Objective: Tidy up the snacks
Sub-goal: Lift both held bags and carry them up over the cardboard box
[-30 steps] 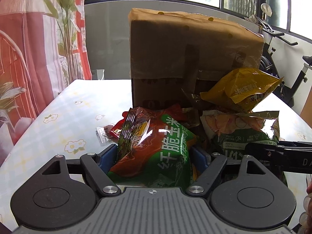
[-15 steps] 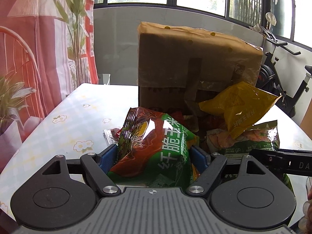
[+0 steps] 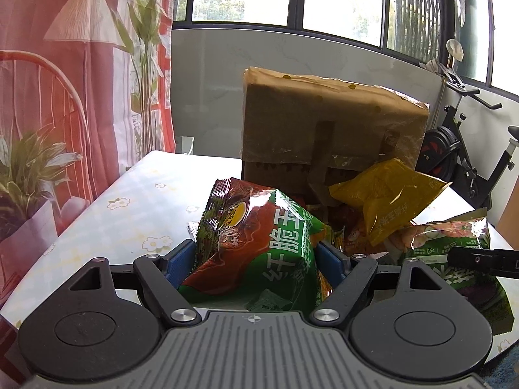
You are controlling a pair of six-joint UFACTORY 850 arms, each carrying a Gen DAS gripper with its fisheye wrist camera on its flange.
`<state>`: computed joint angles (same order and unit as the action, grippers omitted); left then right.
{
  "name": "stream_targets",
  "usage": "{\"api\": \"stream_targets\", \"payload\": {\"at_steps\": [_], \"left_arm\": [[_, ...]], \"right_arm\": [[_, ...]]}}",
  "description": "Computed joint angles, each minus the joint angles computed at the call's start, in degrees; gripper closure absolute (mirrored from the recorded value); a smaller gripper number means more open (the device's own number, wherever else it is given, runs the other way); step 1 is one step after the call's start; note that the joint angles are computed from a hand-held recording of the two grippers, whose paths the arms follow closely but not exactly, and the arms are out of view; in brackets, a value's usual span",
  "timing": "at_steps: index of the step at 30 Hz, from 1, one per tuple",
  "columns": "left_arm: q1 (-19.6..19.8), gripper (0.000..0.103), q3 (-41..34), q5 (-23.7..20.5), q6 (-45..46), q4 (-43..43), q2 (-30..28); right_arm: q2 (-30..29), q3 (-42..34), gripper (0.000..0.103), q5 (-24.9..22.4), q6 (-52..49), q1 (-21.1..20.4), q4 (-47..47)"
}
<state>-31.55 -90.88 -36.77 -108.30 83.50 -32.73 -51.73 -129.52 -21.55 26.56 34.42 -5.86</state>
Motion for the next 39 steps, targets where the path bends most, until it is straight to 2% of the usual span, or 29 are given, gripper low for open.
{"api": "stream_targets", "payload": {"at_steps": [6, 11, 17, 24, 30, 39], "left_arm": [[-0.6, 0.021, 1.8, -1.4, -3.2, 2.6, 1.6], [-0.9, 0.021, 2.1, -1.9, -3.4, 2.2, 1.6], [-0.6, 0.021, 0.8, -1.7, -1.1, 0.2, 0.7], [-0.4, 0.021, 0.6, -2.1, -1.1, -0.2, 0.6], [-0.6, 0.021, 1.2, -2.9, -2.4, 1.0, 1.0], [0.1, 0.021, 0.6, -5.9, -3.9, 4.7, 1.9]], "right_arm": [[5.9, 8.9, 0.042, 4.8, 15.0, -0.2, -13.7], [8.0, 12.2, 0.043, 7.1, 26.1, -0.3, -24.4], [7.2, 11.6, 0.043, 6.6, 23.0, -0.6, -20.3], [7.4, 12.1, 0.043, 7.5, 26.5, -0.7, -23.0], [8.7, 14.2, 0.043, 9.2, 32.4, -0.6, -28.9], [9.3, 14.5, 0.043, 10.7, 45.4, -0.7, -43.4]]}}
